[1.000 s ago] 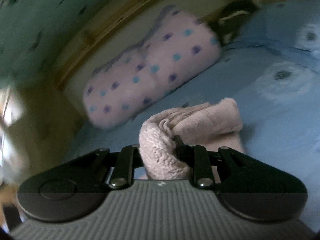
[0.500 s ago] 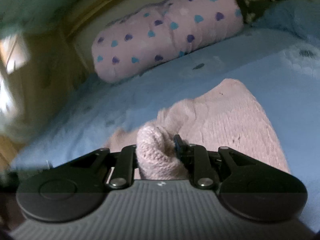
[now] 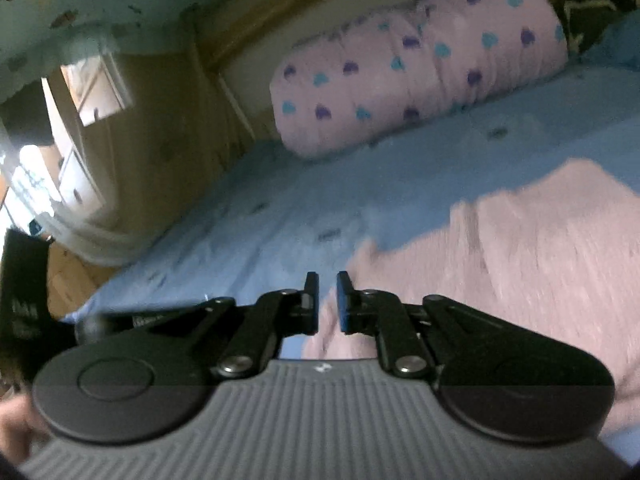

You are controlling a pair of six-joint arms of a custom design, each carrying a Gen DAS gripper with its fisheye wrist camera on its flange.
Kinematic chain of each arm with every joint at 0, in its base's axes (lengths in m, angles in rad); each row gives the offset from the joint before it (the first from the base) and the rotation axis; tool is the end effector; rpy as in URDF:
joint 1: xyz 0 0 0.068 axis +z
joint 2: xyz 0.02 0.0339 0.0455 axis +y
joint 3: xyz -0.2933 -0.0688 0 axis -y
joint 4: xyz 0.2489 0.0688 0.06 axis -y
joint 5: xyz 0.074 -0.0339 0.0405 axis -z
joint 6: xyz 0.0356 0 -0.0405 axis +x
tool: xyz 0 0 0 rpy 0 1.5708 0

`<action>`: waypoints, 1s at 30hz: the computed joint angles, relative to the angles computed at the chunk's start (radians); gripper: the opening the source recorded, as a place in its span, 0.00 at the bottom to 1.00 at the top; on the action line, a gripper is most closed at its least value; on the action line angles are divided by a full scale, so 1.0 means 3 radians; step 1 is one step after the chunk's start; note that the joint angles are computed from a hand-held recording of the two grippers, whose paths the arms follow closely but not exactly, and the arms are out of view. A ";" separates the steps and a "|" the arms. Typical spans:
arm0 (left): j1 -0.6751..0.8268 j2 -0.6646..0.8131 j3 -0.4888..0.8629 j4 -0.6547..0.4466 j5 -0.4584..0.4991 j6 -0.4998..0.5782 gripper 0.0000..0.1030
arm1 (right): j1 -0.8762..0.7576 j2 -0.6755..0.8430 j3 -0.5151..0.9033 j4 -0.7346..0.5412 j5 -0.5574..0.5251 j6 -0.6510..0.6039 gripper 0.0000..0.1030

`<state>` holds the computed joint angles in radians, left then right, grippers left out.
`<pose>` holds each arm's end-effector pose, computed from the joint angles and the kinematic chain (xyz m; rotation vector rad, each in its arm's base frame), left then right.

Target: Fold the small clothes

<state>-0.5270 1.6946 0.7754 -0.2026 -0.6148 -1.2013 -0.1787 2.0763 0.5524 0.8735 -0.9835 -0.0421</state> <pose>0.2693 -0.1329 0.1502 -0.9553 2.2009 0.0777 0.3086 -0.0256 0.0676 -0.3865 1.9965 0.9390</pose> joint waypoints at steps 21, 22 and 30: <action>-0.0360 0.1311 0.1520 0.0367 0.0321 0.0831 0.91 | -0.1361 0.0307 0.1722 -0.2873 -0.0177 -0.2249 0.53; -0.0347 0.1367 0.1580 0.0363 0.0329 0.0826 0.91 | -0.1370 0.0351 0.1757 -0.2868 -0.0185 -0.2207 0.53; -0.0224 0.1750 0.1937 0.0580 0.0580 0.0938 0.92 | -0.1353 0.0394 0.1986 -0.3197 -0.0163 -0.2356 0.52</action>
<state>-0.5942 2.2195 1.3565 -0.0287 -0.4409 -0.9198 -0.5845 2.1944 1.1482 -0.0855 -1.0322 -0.7489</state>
